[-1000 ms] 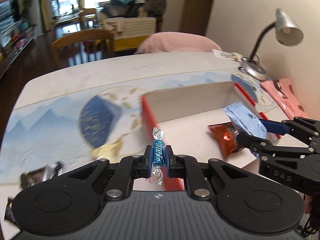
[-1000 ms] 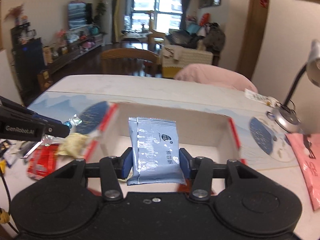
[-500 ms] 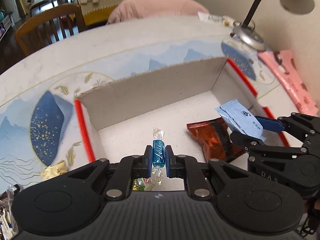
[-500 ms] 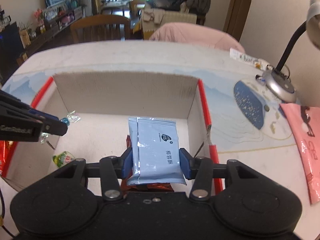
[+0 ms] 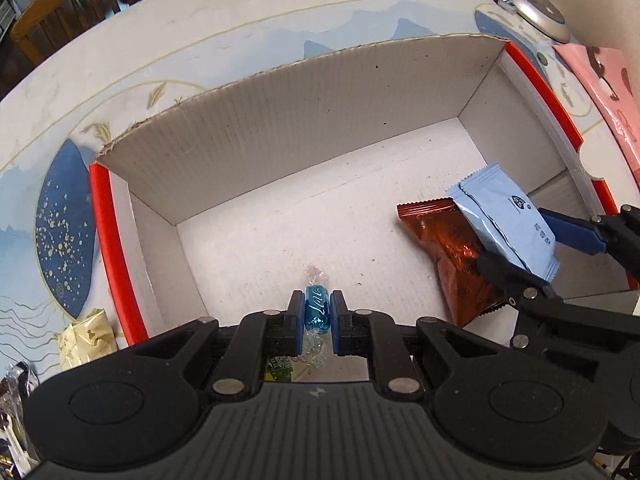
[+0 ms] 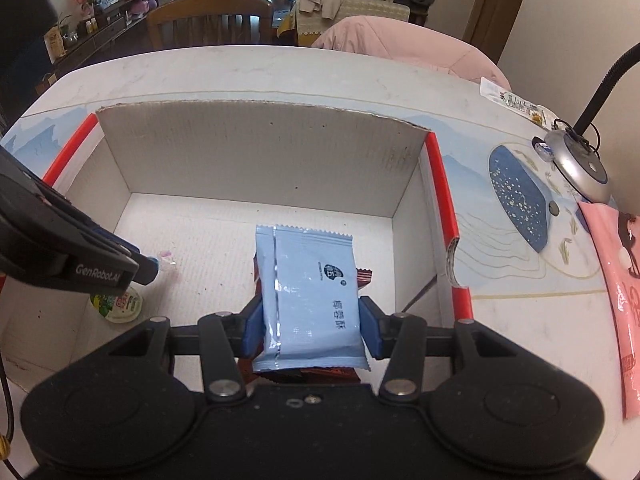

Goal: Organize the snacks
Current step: 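Open the right tool to drop the blue packet while the left drops the blue candy, then move both tools back over the snack pile, right tool toward the red snack bag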

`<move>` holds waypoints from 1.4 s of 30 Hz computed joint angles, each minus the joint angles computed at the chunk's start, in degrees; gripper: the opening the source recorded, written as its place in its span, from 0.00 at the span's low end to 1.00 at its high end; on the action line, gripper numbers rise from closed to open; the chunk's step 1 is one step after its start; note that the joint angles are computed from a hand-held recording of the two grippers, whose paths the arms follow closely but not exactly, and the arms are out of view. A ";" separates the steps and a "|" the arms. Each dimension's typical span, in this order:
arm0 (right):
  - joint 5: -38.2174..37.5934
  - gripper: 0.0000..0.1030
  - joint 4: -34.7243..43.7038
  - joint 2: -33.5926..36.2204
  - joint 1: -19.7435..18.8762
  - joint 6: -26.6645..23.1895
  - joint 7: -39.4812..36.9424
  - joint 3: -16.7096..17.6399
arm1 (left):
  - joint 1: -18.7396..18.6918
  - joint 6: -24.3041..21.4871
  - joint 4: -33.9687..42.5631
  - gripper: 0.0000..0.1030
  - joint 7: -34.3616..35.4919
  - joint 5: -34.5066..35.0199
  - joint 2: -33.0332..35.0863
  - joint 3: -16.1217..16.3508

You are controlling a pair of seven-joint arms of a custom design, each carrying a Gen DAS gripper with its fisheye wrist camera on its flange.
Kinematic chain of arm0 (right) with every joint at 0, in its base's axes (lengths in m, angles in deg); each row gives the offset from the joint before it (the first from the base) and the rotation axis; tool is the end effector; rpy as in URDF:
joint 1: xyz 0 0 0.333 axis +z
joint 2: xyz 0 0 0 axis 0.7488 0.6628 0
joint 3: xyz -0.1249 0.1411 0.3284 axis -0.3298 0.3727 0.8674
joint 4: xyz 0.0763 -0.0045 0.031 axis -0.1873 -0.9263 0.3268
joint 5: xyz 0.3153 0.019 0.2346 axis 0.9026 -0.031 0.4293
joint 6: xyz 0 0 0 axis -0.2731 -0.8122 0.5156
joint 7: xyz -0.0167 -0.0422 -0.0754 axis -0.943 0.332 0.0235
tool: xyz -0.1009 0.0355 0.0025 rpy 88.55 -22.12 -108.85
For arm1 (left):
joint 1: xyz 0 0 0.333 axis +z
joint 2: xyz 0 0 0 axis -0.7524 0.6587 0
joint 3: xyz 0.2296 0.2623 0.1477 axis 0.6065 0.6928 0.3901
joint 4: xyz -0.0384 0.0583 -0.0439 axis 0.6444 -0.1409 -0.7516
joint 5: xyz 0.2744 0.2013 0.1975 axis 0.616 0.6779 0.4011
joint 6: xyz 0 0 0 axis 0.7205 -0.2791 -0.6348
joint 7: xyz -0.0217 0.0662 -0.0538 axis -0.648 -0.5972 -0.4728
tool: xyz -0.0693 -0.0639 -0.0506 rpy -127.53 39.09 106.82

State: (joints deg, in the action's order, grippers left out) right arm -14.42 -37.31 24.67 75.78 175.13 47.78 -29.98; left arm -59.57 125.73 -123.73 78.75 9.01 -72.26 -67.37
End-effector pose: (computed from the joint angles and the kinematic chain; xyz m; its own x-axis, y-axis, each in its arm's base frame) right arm 0.4274 0.3466 0.5448 0.2848 -0.9504 0.1250 -0.7929 -0.3068 -0.5264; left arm 0.4940 -0.2188 0.5322 -0.2274 -0.9722 0.0566 -0.9463 0.2069 -0.2485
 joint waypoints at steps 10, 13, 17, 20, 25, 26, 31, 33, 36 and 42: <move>0.47 0.49 -0.62 -0.45 -0.25 1.57 -1.11 -0.18 | 0.32 -0.50 0.09 0.27 -0.16 -2.46 -0.49 0.54; -0.55 0.51 -1.09 -1.18 -0.40 2.20 -0.53 0.03 | 0.47 0.45 -0.82 0.27 0.26 -3.77 -1.72 0.68; -0.80 0.53 -1.65 -2.47 -0.48 3.22 0.03 0.22 | 0.72 1.78 -2.33 0.28 1.34 -6.29 -4.16 0.98; -0.98 0.55 -2.24 -3.77 -0.64 4.45 0.54 0.46 | 0.88 3.11 -3.78 0.28 2.55 -8.00 -6.50 1.14; -0.63 0.56 -3.13 -6.33 -0.56 5.93 1.72 1.32 | 1.10 5.50 -6.78 0.29 5.15 -10.27 -11.21 1.42; -0.87 0.56 -3.27 -6.85 -0.58 6.17 2.17 1.63 | 1.12 5.99 -7.43 0.29 5.75 -10.63 -12.23 1.50; -1.75 0.57 -3.49 -9.07 -0.55 7.32 4.80 3.20 | 1.33 7.67 -10.75 0.29 8.97 -12.90 -17.92 2.46; -2.79 0.57 -3.28 -9.72 -0.61 7.55 6.31 4.14 | 1.17 8.38 -12.15 0.32 10.89 -14.12 -20.36 3.18; -4.45 0.57 -2.72 -10.25 -0.69 7.97 9.24 5.52 | 1.51 10.22 -14.65 0.50 12.99 -15.19 -24.38 3.70; -8.09 0.58 -0.78 -9.76 -0.41 9.11 15.42 7.75 | 2.63 10.99 -18.11 0.53 16.71 -16.28 -31.33 5.47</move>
